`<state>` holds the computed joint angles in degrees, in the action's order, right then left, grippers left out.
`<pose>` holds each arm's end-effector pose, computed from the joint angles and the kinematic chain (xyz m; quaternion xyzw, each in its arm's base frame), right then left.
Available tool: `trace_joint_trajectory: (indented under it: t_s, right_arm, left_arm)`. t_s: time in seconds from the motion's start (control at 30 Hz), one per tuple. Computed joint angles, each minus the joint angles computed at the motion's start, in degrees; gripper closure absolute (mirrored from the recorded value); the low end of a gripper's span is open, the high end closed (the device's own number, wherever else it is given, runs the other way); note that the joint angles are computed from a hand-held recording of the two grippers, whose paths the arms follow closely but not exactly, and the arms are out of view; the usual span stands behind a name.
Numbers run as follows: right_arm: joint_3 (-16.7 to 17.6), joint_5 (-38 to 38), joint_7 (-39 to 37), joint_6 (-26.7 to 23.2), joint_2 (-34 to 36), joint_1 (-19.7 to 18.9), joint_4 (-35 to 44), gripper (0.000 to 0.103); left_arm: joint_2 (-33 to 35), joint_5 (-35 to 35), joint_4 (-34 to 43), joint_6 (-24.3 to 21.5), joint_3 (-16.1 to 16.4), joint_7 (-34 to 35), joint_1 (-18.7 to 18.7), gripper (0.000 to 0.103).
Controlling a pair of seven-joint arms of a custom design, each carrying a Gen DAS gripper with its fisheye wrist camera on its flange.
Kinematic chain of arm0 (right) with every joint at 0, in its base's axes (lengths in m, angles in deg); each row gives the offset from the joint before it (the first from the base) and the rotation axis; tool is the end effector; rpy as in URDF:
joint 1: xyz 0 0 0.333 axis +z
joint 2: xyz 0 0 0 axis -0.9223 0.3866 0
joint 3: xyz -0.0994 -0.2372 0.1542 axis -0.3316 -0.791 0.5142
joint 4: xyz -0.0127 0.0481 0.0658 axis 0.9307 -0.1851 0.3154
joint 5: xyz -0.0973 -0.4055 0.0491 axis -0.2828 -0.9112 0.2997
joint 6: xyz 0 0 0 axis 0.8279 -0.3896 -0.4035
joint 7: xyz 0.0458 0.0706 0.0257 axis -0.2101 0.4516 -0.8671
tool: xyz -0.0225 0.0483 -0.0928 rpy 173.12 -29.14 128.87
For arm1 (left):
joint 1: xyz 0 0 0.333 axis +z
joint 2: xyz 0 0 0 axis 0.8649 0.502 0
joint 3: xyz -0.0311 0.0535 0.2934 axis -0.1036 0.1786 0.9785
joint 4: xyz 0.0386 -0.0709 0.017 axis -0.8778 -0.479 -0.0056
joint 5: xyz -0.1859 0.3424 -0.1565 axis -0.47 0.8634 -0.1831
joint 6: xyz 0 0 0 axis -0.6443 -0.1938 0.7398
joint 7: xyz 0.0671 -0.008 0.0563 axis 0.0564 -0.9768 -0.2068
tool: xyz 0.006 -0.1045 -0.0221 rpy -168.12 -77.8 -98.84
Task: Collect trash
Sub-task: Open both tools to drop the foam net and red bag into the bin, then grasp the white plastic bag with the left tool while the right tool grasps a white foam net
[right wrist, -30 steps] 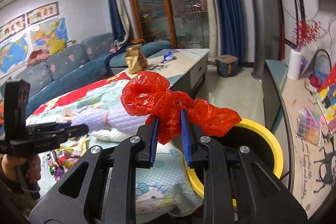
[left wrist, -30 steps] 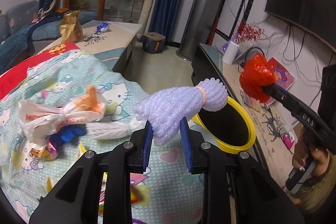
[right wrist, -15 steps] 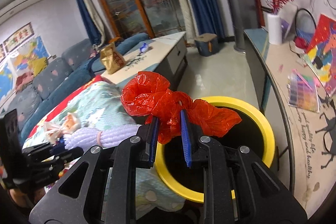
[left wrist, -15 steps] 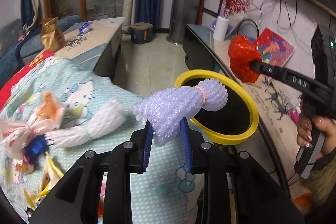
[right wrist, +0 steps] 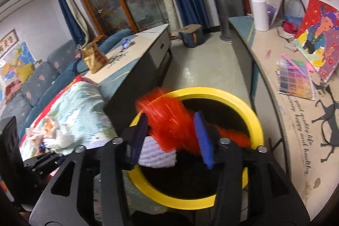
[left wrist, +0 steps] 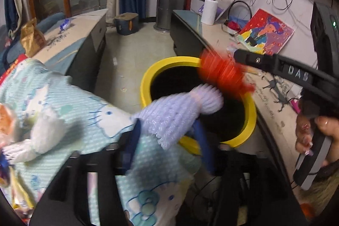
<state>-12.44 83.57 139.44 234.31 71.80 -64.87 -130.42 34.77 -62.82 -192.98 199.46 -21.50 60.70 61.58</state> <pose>0.6439 0.0669 0.4039 -0.5586 0.6994 -0.2053 0.3958 0.6696 -0.2168 0.3816 -0.4889 0.7944 -0.3298 0.1456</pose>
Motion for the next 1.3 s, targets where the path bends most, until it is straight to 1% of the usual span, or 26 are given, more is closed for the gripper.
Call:
trace_joint_trajectory:
  t_s: [0.03,0.07,0.13,0.17,0.23,0.27,0.3,0.4,0.47,0.5,0.57,0.63,0.67,0.73,0.8,0.87,0.93,0.97,1.0,1.03,1.1,1.13,1.2,1.23,1.27,1.3]
  right_arm:
    - [-2.2,-1.8,1.8,0.1,-0.1,1.9,-0.3,0.058]
    - [-3.6,-3.2,3.1,0.3,-0.2,3.0,-0.6,0.055]
    - [-4.7,-5.1,4.6,0.9,-0.2,3.9,-0.8,0.052]
    - [-6.0,-6.7,5.9,1.3,-0.3,5.2,-1.1,0.051]
    - [-5.6,-8.2,6.4,2.1,-0.5,5.0,-1.4,0.049]
    - [-6.4,-9.3,7.3,2.3,-0.6,5.9,-1.5,0.048]
    - [-6.7,-10.3,7.7,2.7,-0.7,6.4,-1.7,0.047]
    - [-5.9,-12.2,7.9,3.4,-1.1,6.2,-2.1,0.046]
    - [-6.8,-13.9,8.5,3.6,-1.4,7.6,-2.4,0.046]
    - [-6.5,-14.5,8.5,3.7,-1.6,7.6,-2.5,0.045]
    - [-4.2,-14.6,7.7,4.0,-1.9,6.0,-2.6,0.044]
    - [-1.1,-14.4,6.2,4.2,-2.1,3.8,-2.7,0.044]
    - [-0.7,-14.4,6.0,4.3,-2.3,3.8,-2.7,0.044]
    - [1.8,-13.8,4.9,4.6,-2.5,2.4,-2.8,0.043]
    - [5.4,-13.0,3.3,4.8,-2.7,-0.1,-2.7,0.043]
    - [7.9,-12.4,1.7,5.1,-2.8,-1.5,-2.5,0.043]
    - [11.3,-11.5,-0.2,5.3,-2.8,-4.0,-2.4,0.043]
    - [11.5,-11.4,-0.5,5.5,-2.9,-3.7,-2.4,0.042]
    - [13.0,-11.2,-1.2,5.6,-2.9,-4.6,-2.3,0.039]
    - [15.3,-10.9,-2.2,5.9,-2.8,-6.5,-2.3,0.038]
    - [17.6,-11.0,-3.1,6.1,-2.6,-7.8,-2.1,0.038]
    - [18.0,-11.1,-3.3,5.9,-2.4,-7.9,-1.9,0.038]
    - [20.5,-10.7,-4.3,5.5,-1.9,-9.5,-1.4,0.038]
    - [20.9,-10.4,-4.8,5.2,-1.8,-9.6,-1.2,0.038]
    - [22.1,-9.8,-5.8,5.0,-1.6,-10.5,-1.0,0.038]
    - [22.4,-9.2,-6.4,4.7,-1.3,-10.3,-0.6,0.038]
  left_arm:
    - [0.2,-1.3,-0.2,0.5,-1.2,0.9,1.0,0.031]
    - [0.1,-2.0,-0.4,0.7,-1.7,1.4,1.5,0.028]
    - [-0.2,-3.2,-1.0,1.4,-2.2,1.5,2.1,0.022]
    - [-0.5,-4.8,-1.5,2.1,-3.4,2.5,3.3,0.020]
    - [-1.1,-7.7,-2.5,3.4,-5.5,4.5,5.4,0.017]
    - [-1.7,-8.8,-3.2,4.3,-6.0,5.0,6.0,0.016]
    - [-2.2,-9.7,-3.7,5.0,-6.4,5.4,6.5,0.016]
    - [-3.4,-11.6,-4.8,6.5,-6.8,5.8,7.5,0.016]
    - [-4.6,-12.8,-6.1,8.0,-7.0,6.2,8.3,0.016]
    - [-4.9,-13.1,-6.3,8.3,-7.0,6.2,8.5,0.016]
    - [-5.8,-14.7,-7.4,9.3,-7.8,6.9,10.0,0.016]
    - [-6.8,-16.0,-8.3,10.1,-8.2,7.4,10.9,0.016]
    - [-7.3,-17.2,-8.9,10.8,-8.8,8.1,11.8,0.016]
    - [-8.3,-19.1,-9.8,12.0,-9.5,9.2,13.0,0.016]
    - [-9.0,-20.8,-10.5,13.2,-10.3,10.2,14.1,0.016]
    - [-9.7,-23.4,-11.1,14.1,-11.9,11.7,16.0,0.016]
    - [-10.2,-26.1,-11.5,14.9,-13.5,13.6,17.8,0.016]
    - [-10.6,-27.1,-11.7,15.4,-13.7,14.2,18.3,0.016]
    - [-10.9,-28.0,-11.9,15.8,-13.9,14.7,18.6,0.016]
    - [-11.2,-28.7,-12.0,16.3,-14.0,15.0,18.8,0.016]
    - [-11.5,-30.0,-12.1,16.7,-14.3,15.9,19.6,0.016]
    - [-11.6,-31.0,-12.1,16.8,-14.7,16.6,20.2,0.016]
    - [-12.0,-33.1,-12.3,17.2,-15.1,17.8,20.9,0.016]
    - [-12.1,-34.1,-12.2,17.4,-15.3,18.6,21.4,0.016]
    - [-12.3,-34.9,-12.3,17.6,-15.1,18.9,21.4,0.016]
    - [-12.4,-35.6,-12.2,17.7,-14.8,19.3,21.3,0.016]
